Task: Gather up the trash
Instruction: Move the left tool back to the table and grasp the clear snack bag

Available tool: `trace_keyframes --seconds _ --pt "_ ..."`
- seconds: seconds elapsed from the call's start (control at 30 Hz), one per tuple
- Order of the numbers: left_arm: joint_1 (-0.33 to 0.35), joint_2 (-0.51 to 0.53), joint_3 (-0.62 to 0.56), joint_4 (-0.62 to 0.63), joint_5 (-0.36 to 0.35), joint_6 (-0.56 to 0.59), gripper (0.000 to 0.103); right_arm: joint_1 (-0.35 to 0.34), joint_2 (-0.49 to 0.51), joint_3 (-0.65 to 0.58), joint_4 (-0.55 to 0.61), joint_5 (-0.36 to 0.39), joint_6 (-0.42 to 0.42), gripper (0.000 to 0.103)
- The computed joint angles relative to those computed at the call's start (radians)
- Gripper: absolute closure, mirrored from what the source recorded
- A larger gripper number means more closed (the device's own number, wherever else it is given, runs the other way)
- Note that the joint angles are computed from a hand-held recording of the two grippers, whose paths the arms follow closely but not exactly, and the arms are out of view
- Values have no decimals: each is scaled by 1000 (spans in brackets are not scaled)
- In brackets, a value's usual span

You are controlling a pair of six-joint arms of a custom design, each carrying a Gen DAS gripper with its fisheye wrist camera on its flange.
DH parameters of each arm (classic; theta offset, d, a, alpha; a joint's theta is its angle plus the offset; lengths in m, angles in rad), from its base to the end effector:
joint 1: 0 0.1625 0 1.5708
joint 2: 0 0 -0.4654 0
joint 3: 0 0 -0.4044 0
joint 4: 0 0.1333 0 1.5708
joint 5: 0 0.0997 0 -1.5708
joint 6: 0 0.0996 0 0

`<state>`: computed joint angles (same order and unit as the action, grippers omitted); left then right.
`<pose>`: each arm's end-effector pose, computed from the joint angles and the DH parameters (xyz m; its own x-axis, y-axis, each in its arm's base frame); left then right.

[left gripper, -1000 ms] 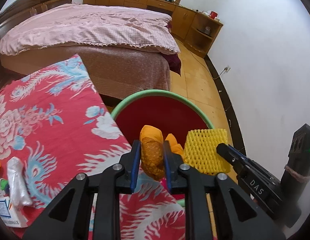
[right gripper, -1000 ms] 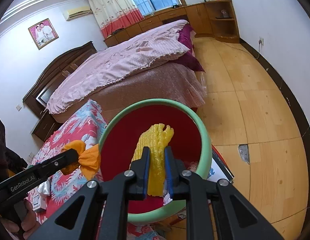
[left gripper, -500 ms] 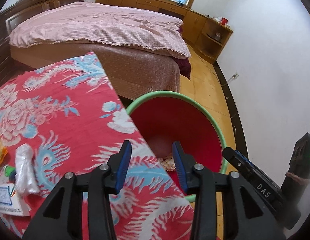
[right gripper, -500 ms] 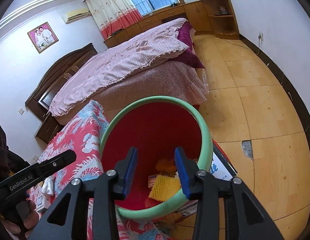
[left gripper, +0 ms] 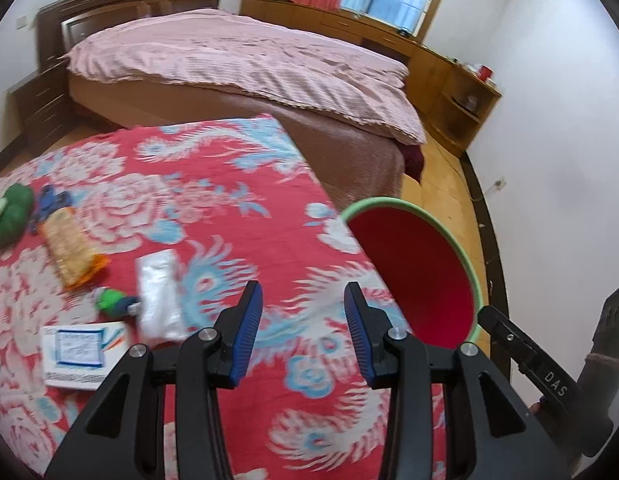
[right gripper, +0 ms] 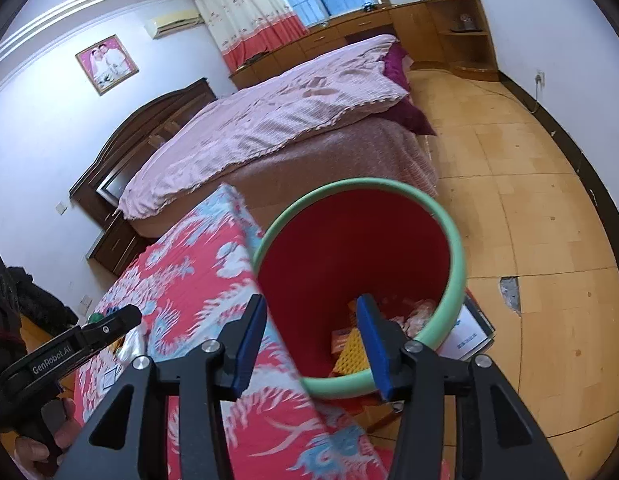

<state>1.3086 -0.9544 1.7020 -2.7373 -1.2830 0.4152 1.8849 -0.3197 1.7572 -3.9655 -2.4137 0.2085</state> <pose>-0.0242 -0.7136 0.2206 -0.7793 0.4813 -0.4013 0.6023 0.7521 -0.2676 0.2436 -0.5592 -0.0487 -0.8404 0.4802 0.2513 -0.0040 0.4582 -0.8889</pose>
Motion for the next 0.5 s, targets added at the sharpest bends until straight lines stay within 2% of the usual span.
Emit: trace_keyframes --seconds 0.23,0.37,0.5 --pt "33 -16 -28 -16 35 -14 61 20 18 -55 66 15 8 49" --pt "52 -1 -75 -10 72 -39 61 21 25 -84 98 50 5 42" --pt "74 18 -128 -1 99 -65 61 19 30 -119 169 77 13 40"
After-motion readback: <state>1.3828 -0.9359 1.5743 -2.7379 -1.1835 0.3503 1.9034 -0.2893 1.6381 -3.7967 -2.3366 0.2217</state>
